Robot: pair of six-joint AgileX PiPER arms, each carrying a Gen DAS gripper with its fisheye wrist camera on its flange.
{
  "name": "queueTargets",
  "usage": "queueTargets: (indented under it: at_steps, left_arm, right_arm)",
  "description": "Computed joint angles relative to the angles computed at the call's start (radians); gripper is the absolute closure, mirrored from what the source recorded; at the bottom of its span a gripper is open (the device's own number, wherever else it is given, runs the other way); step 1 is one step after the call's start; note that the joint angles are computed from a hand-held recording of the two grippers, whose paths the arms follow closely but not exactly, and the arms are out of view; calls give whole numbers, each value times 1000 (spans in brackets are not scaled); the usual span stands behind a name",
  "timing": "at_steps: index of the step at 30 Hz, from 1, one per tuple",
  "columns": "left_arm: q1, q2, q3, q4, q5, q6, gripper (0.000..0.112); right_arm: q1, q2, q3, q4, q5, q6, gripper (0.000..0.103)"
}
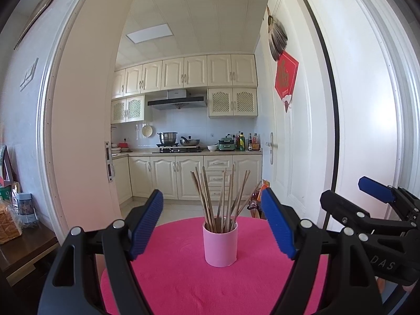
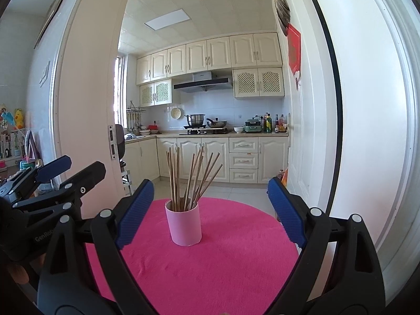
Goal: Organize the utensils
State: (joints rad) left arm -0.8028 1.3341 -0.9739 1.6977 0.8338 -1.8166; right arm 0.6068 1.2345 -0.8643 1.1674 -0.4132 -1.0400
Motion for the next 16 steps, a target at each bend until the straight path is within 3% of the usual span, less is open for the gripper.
queueTargets:
  at_steps: [10, 16]
  left_arm:
    - [94, 50, -23, 5, -89, -16, 36]
    - [183, 117, -66, -61, -186, 21, 36]
  right_arm:
    - [-58, 93, -56, -75, 61, 75, 16]
    - [-107, 194, -116, -98, 131, 96, 14]
